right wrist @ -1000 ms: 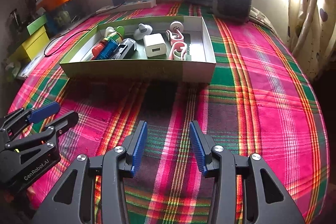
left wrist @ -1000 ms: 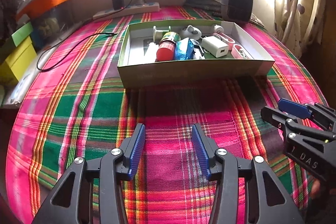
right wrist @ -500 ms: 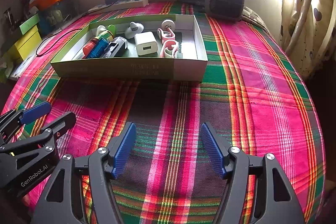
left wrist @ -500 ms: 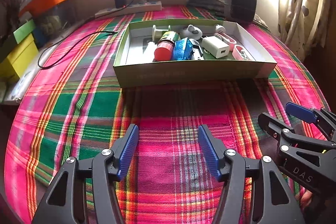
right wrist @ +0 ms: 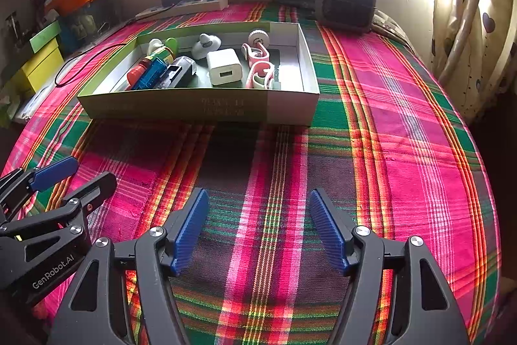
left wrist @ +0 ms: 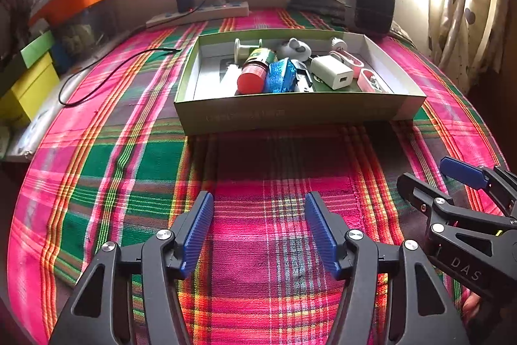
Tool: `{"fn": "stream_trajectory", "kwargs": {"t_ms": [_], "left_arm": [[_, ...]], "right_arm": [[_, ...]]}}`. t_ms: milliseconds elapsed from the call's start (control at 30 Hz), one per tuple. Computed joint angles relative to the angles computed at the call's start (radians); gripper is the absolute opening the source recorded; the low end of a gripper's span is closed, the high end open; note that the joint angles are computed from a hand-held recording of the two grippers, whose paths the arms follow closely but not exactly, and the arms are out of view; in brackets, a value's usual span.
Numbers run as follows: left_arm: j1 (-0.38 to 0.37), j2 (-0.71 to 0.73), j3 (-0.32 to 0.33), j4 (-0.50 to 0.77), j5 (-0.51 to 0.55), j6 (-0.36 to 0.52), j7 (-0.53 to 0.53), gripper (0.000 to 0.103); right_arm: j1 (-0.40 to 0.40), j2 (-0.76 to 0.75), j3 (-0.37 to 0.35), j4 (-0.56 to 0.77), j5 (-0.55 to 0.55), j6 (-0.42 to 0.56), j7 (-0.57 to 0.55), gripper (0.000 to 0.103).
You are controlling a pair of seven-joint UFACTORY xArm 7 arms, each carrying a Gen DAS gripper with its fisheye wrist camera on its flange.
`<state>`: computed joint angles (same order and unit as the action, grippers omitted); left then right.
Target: Organize rigid objects
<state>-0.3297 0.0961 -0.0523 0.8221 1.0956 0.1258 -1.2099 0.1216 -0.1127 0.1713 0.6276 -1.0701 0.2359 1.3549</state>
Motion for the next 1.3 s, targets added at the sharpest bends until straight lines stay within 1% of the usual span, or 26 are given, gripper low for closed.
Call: {"fn": "stream_trajectory", "kwargs": {"t_ms": [1300], "left_arm": [[0.0,-0.001,0.0,-0.001,-0.002,0.001,0.003,0.06]], "right_arm": [[0.002,0.0,0.001,0.001,0.003,0.001,-0.001,0.068]]}}
